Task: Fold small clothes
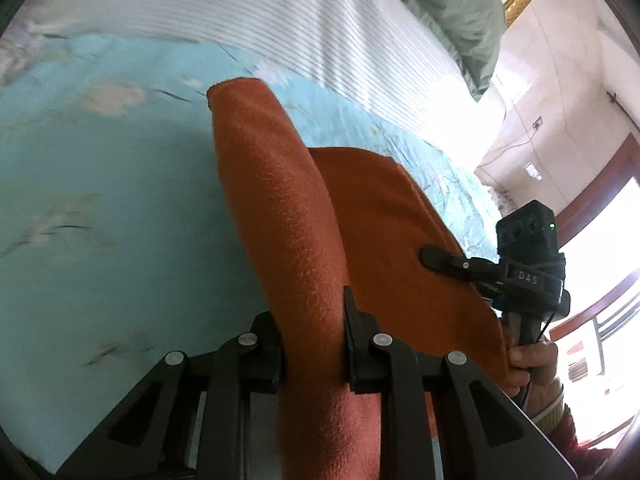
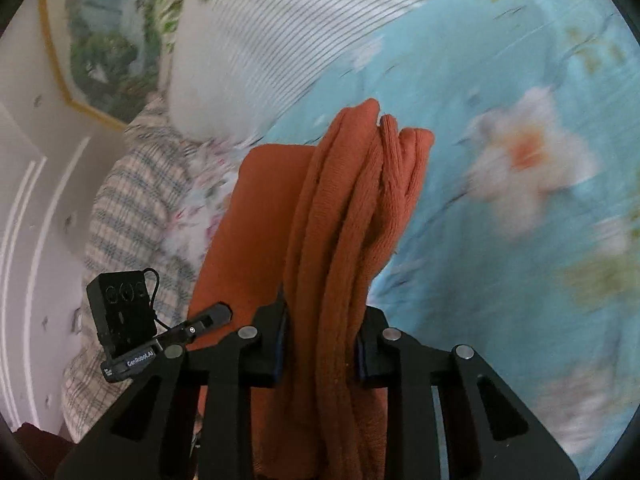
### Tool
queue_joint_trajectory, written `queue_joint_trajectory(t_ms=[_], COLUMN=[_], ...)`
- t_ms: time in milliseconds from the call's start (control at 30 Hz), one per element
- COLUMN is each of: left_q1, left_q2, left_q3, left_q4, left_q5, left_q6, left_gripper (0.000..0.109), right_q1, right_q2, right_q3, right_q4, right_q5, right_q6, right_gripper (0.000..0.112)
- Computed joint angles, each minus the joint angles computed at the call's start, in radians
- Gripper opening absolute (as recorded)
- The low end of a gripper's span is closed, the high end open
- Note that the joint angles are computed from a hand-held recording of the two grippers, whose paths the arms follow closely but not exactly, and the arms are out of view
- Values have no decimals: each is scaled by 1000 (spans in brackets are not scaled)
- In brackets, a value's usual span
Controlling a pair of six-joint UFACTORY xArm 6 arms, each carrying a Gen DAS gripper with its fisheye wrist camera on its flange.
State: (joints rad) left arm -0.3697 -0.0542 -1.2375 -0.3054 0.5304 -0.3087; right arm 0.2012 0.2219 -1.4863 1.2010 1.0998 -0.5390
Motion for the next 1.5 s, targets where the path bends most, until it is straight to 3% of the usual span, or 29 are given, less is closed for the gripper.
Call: queue_joint_trajectory(t_ms=[300,400,500,633,767,833,933,1000,1100,1167,1233,1300,1367,1500], left_q1=[82,87,96,91,86,90,94,85,65,52,38,20,9,-26], left_q2=[-251,-266,-268,-263,-269,-278,-314,-354,-402,-424,-437,-440,-429,-418], left_q3=[231,288,331,353,359,362,371,378,394,408,423,437,435,442], left_q4=[144,204,180,241,349,331,364,457,512,495,449,398,368,315], left_q5=[80,72,35,18,42,51,71,95,71,35,-8,-33,-30,-28], left_q6=[-95,-152,-147,-206,-291,-284,-315,-378,-414,-390,-341,-288,-250,-204], left_gripper=[22,23,27,38,58,60,60,59,57,57,56,55,47,46], right_q1=[100,97,109,119,125,131,131,140,168,180,187,180,167,150], right_q2=[21,19,14,9,-14,-49,-69,-48,13,58,94,55,2,-39], right_q3=[29,43,51,60,68,87,72,30,-48,-97,-137,-93,-32,52], right_q4=[-49,-56,-89,-93,-148,-192,-187,-208,-275,-314,-328,-255,-174,-217], right_q5=[-68,-80,-105,-124,-155,-226,-290,-290,-290,-267,-228,-247,-276,-324], right_q6=[35,46,52,63,104,116,90,86,120,155,171,111,59,105], right_gripper=[25,24,24,25,39,49,49,48,45,35,12,12,11,11])
